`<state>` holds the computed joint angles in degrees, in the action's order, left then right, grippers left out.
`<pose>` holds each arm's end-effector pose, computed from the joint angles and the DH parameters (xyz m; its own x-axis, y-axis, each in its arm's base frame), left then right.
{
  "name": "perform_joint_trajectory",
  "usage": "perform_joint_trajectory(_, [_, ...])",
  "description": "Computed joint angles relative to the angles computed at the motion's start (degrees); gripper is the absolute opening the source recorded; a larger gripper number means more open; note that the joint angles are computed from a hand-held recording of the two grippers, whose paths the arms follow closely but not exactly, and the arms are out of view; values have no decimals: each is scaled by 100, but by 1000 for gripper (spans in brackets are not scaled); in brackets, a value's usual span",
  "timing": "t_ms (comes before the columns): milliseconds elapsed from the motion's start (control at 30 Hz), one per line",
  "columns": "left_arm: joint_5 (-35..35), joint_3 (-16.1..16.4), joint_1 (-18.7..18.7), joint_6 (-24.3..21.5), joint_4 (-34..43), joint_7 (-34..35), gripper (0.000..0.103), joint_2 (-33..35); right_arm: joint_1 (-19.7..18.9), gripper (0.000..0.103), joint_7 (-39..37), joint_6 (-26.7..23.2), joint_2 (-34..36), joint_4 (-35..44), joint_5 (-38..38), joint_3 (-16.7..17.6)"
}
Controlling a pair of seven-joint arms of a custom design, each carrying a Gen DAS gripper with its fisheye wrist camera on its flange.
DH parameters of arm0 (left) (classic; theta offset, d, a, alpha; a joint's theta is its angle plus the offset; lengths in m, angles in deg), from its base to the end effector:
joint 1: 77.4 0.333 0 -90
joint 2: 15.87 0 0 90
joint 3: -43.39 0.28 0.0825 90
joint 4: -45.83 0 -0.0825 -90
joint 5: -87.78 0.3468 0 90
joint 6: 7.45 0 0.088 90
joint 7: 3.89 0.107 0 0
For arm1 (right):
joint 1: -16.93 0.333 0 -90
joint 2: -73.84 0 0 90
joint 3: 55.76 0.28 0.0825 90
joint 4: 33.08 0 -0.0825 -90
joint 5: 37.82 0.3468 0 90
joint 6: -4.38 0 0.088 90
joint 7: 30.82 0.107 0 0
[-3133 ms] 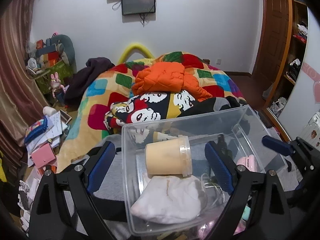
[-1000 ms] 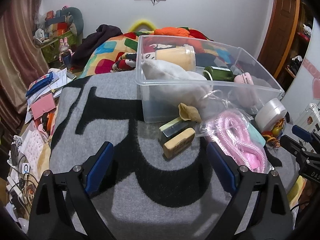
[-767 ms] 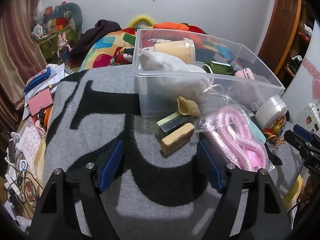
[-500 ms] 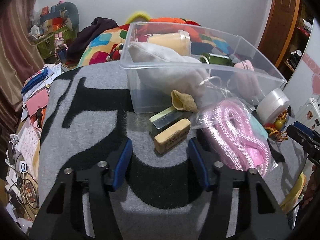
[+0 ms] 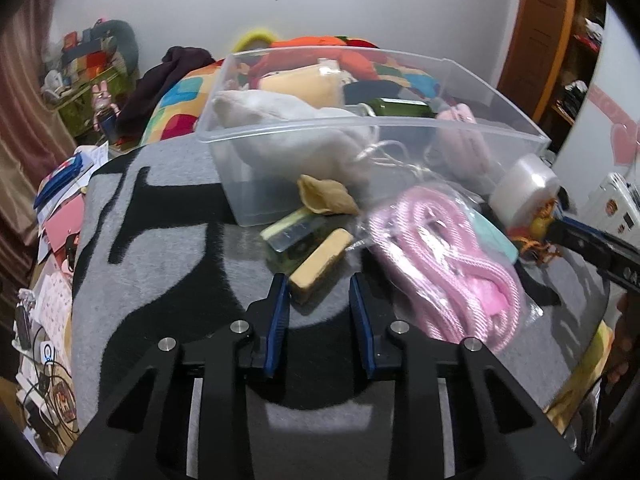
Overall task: Organize objects
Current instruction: 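Grasp the blue barcode box with the right tool while the left tool grasps the beige block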
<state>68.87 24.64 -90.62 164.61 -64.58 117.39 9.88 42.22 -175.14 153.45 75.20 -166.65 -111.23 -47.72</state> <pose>0.5534 -0.2957 0.3285 -0.6647 -0.7461 0.0396 -0.5981 0.4996 -0.6267 0.4020 0.2879 0.3320 -0.4192 -0.8746 -0.2436 -0.5897 0.4663 -0.6594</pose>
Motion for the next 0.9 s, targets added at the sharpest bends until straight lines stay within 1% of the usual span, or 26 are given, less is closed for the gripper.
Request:
perform_joint_trajectory(100, [-175,-249,225,-64,-76,239,28,-50,-6,46,40,49,63,66,-76,-17])
perform_joint_trajectory(167, [-263,-290,261,-74,-114,325,28,-88,-5,38,62,98,110,114,-113,-30])
perform_joint_trajectory(200, [-284,-272,246,-85,-110,333,28,-95,-12,37,85,159,140,136,-148,-47])
perform_joint_trajectory(267, [-273,-178,163,-74,-82,285,28,-86,-15,29,93,219,185,165,-175,-71])
perform_joint_trajectory(400, [-117,78,-52,-184,101,4,28,-2,-3,25,281,266,178,141,-292,-96])
perform_joint_trajectory(500, [-8,142,-117,-227,227,-107,28,77,2,17,303,253,117,80,-285,-83])
perform_joint_trajectory(533, [43,180,-162,-217,259,-160,28,100,1,13,290,239,127,90,-277,-78])
perform_joint_trajectory(633, [151,239,-241,-222,374,-309,27,196,15,11,415,190,40,9,-360,-50])
perform_joint_trajectory(667, [183,255,-258,-201,379,-350,26,208,22,10,433,148,11,-12,-369,-33])
perform_joint_trajectory(733, [245,276,-280,-120,332,-408,15,193,46,9,429,23,-62,-64,-341,11])
perform_joint_trajectory(800, [201,137,-143,-141,298,-313,10,173,61,9,430,-75,-141,-118,-334,51])
perform_joint_trajectory(900, [158,69,-65,-21,173,-255,10,95,65,7,460,-164,-263,-195,-371,102])
